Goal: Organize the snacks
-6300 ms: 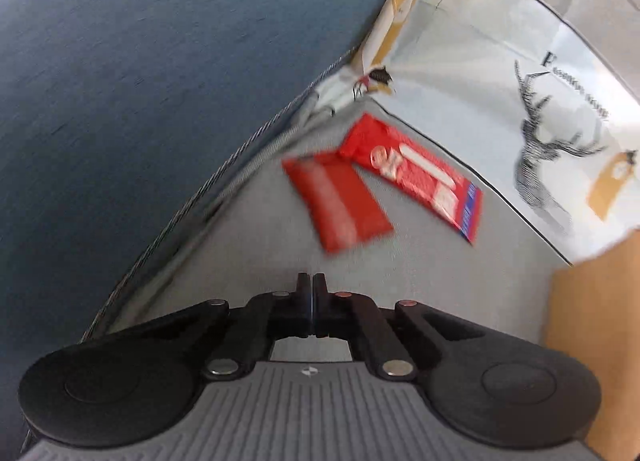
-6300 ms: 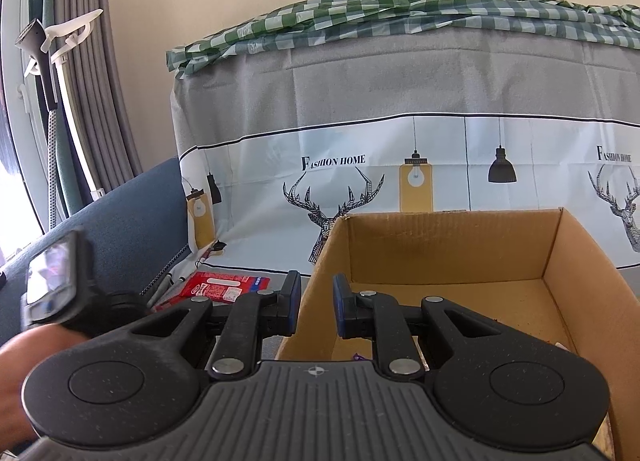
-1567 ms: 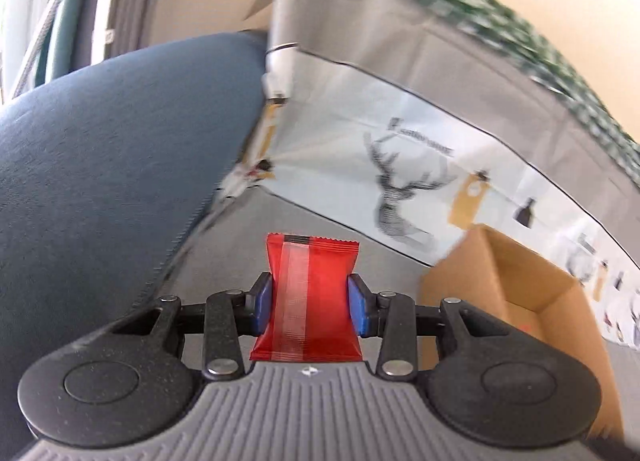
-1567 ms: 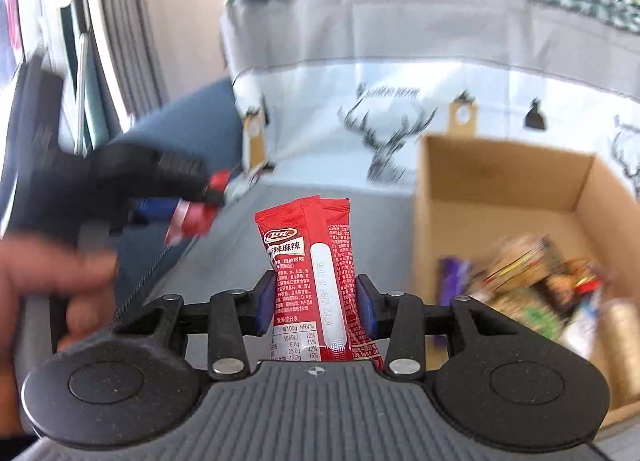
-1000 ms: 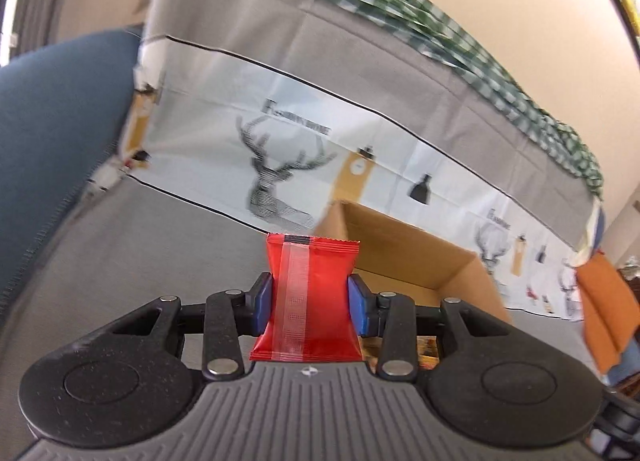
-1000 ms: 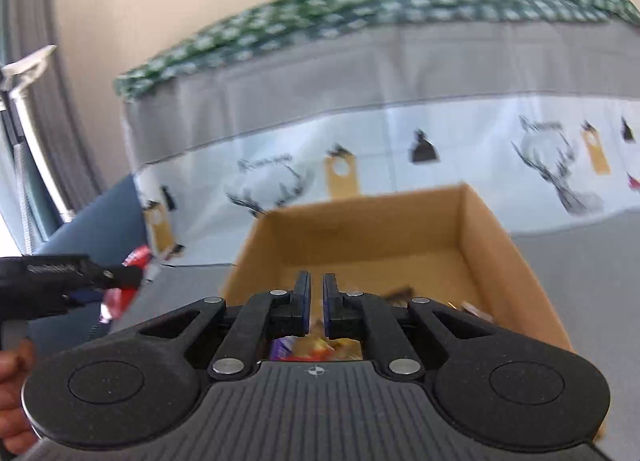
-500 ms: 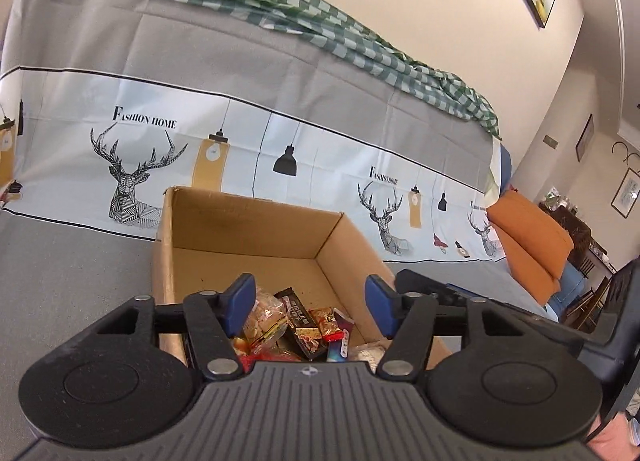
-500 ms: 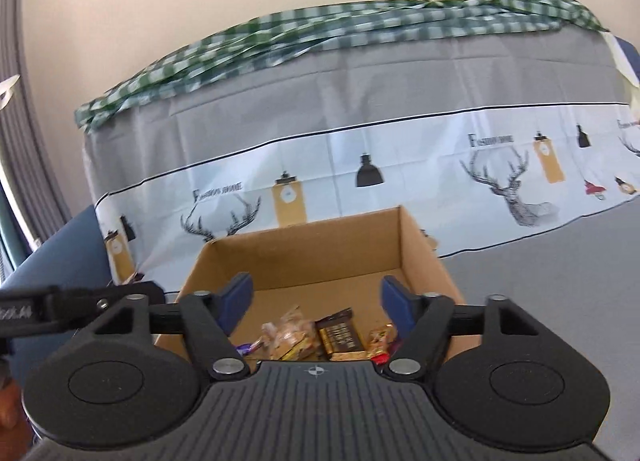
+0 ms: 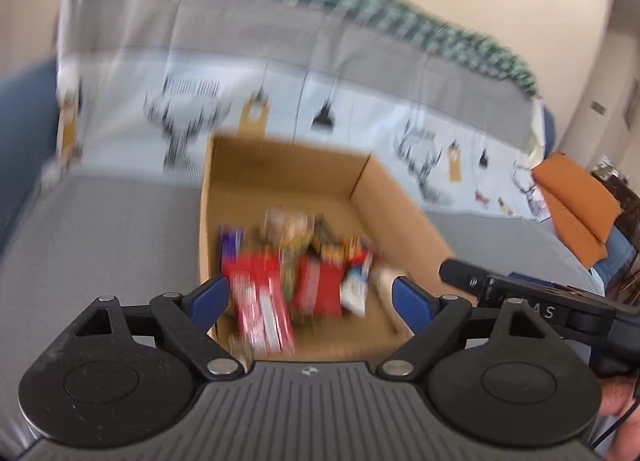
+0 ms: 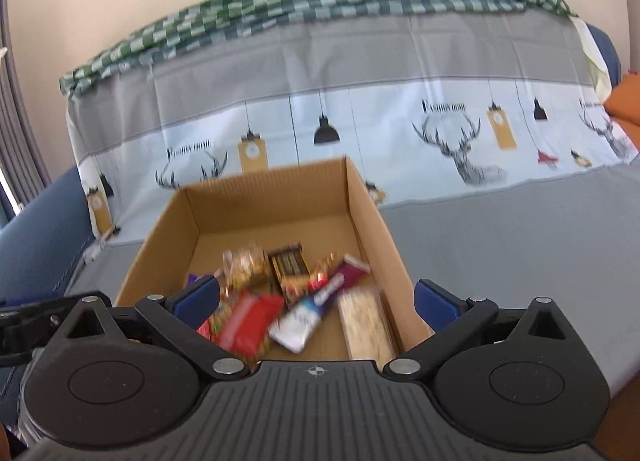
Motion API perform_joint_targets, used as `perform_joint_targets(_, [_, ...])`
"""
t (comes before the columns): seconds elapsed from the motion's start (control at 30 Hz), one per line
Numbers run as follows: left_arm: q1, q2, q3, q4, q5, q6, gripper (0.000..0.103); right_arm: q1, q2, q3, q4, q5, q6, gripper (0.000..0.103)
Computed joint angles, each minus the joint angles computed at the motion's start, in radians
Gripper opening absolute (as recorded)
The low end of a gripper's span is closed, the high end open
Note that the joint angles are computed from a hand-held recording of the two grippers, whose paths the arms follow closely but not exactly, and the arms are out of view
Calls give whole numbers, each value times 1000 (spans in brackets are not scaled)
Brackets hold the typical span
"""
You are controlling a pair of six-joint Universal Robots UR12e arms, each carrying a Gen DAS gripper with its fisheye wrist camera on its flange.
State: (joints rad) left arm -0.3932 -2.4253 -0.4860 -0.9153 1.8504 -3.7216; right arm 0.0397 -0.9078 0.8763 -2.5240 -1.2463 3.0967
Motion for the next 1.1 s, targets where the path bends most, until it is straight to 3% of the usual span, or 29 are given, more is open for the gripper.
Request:
perform_joint_targets(0.07, [7, -1, 5, -58, -50, -32, 96, 0, -10, 24, -8, 2, -31, 102])
perform_joint_targets(0.1, [7, -8, 18, -78, -42, -34, 103, 2, -11, 30, -9, -5, -50, 102])
perform_joint_targets(0.27, [-14, -25, -3, -24, 155, 68, 103, 5, -2, 24, -12, -15, -88, 102])
perform_joint_targets(0.3, [-10, -27, 7, -54, 147, 40, 103, 6, 0, 21, -12, -16, -83, 102])
perform_joint_targets(0.37, [3, -17, -11, -30, 87, -7, 102, 7, 3, 17, -20, -17, -72, 102])
perform_joint_targets(0.47, [2, -44, 38, -55, 90, 43, 102, 9, 8, 14, -32, -19, -79, 102])
perform_joint_targets(0.63, [2, -62, 67, -70, 64, 59, 102, 15, 16, 3, -22, -42, -89, 102])
perform_joint_targets(1.1, [8, -57, 65, -88, 49, 13, 102, 20, 20, -2, -14, -45, -101, 102])
